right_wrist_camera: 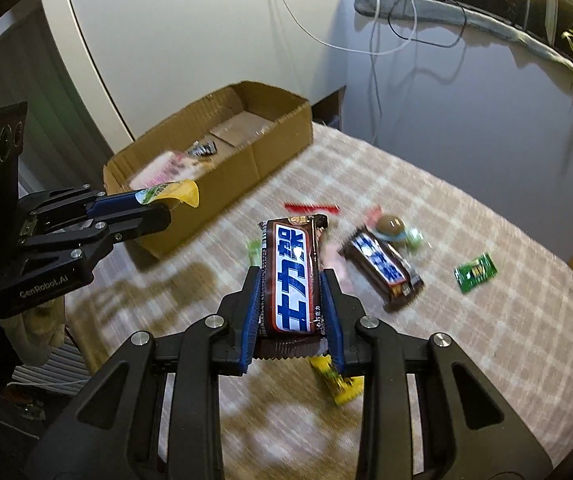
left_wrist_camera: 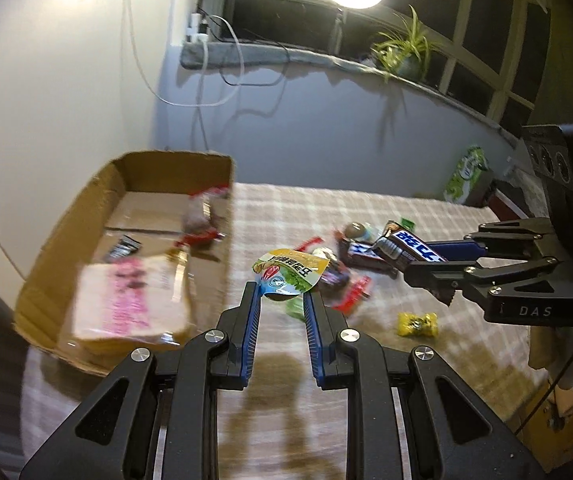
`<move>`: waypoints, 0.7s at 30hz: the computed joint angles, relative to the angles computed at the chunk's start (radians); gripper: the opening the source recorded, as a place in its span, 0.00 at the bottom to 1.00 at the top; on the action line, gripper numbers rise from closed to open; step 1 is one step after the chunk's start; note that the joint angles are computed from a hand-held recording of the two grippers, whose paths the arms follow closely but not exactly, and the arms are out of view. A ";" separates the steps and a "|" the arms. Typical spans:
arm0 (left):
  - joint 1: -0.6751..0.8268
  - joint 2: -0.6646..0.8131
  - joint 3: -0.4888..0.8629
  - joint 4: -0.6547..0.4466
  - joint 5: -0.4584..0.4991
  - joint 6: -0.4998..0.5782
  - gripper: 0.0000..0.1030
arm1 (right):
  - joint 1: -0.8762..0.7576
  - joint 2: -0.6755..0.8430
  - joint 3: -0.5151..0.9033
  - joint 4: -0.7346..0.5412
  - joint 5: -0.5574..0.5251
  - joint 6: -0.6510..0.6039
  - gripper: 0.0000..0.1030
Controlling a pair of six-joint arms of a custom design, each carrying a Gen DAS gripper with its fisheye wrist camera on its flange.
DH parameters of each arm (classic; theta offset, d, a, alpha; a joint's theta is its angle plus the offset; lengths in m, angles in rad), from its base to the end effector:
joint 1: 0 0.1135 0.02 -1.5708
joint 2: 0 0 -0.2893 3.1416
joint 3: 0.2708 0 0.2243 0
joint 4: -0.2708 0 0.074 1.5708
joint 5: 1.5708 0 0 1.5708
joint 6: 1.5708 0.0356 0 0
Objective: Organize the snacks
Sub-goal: 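Carry the candy packet in the left gripper while the right gripper carries the chocolate bar over the box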
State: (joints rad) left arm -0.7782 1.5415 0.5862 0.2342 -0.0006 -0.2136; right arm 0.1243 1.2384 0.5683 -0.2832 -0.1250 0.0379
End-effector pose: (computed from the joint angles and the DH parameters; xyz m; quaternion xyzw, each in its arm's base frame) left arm 0.1906 -0.1879 0.1885 0.2537 0.8751 -0.1959 0.3627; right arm 0.1935 0.0286 0.2106 -0.0600 0.9491 0.0839 0.2975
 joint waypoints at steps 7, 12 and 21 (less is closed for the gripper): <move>0.123 -0.021 -0.007 0.003 0.047 0.031 0.20 | 0.093 0.096 0.102 0.021 0.046 0.025 0.29; 0.198 0.000 0.005 0.007 0.080 0.048 0.20 | 0.138 0.197 0.184 0.045 0.063 0.028 0.29; 0.291 0.051 0.057 -0.001 0.104 0.095 0.20 | 0.175 0.376 0.341 0.063 0.058 0.026 0.29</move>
State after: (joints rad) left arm -0.4867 1.5925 0.6427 0.2328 0.1038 -0.1183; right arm 0.2996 1.6148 0.9090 -0.2199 -0.0669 0.0641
